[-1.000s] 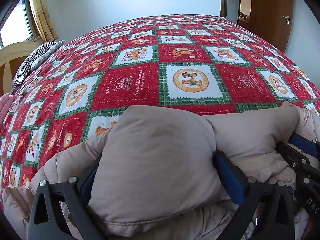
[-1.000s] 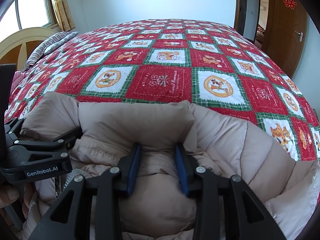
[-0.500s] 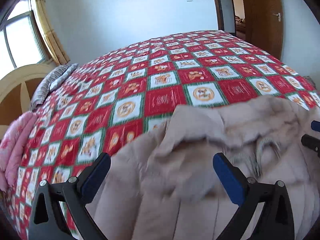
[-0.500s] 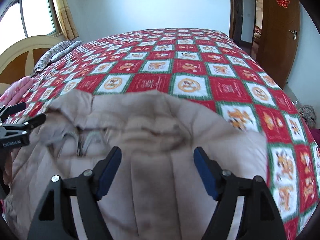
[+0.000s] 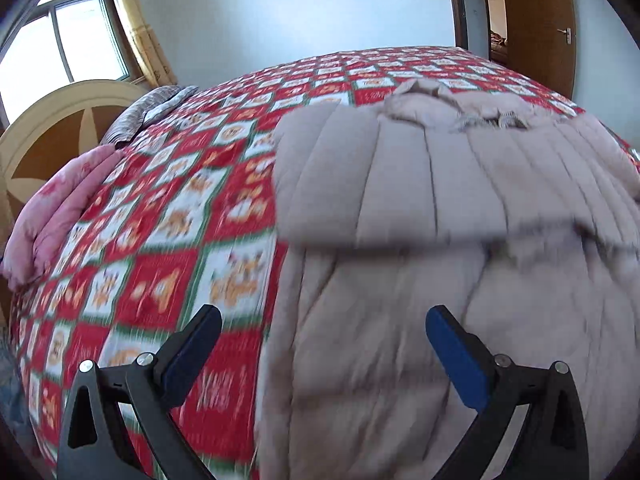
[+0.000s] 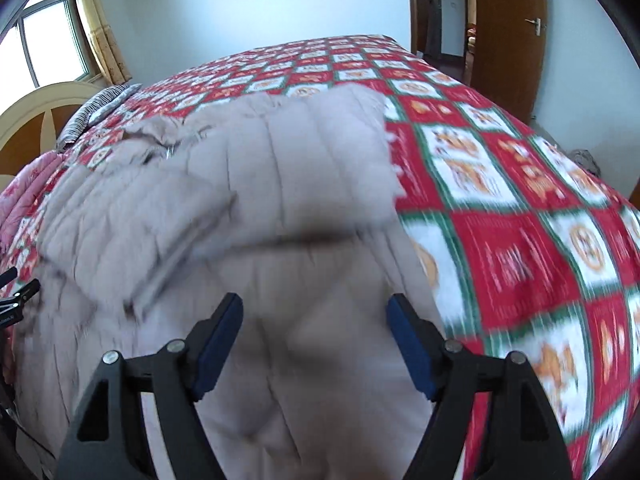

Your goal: Fold large clothes

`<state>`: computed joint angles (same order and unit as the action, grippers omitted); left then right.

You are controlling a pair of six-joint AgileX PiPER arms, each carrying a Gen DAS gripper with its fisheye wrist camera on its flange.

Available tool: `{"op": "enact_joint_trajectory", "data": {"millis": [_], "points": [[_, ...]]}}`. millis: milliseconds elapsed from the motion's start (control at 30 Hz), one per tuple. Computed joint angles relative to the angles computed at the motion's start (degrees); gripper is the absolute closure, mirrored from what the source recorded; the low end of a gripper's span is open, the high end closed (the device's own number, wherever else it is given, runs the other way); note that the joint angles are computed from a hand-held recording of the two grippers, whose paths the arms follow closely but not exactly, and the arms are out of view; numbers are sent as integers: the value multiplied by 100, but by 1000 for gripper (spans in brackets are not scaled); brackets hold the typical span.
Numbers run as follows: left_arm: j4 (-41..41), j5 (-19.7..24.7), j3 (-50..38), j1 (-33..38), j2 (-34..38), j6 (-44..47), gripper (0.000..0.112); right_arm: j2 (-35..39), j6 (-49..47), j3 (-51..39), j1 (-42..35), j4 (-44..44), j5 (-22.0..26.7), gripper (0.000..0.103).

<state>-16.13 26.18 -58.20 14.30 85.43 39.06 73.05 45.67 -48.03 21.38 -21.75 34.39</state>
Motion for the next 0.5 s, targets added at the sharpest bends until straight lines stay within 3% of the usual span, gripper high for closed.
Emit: {"op": "enact_joint_trajectory", "data": {"millis": [167, 233, 500], "points": [[-1206, -124, 1185, 751, -825, 1734, 10, -936, 1082, 726, 810, -767, 475, 26], [-2006, 193, 1474, 1247, -1155, 2689, 10, -1366, 1506, 958, 1206, -888, 738, 26], [-2914, 1059, 2378, 2581, -1973, 4600, 10, -2298, 3969, 1575, 4021, -1911, 2731, 26]]}}
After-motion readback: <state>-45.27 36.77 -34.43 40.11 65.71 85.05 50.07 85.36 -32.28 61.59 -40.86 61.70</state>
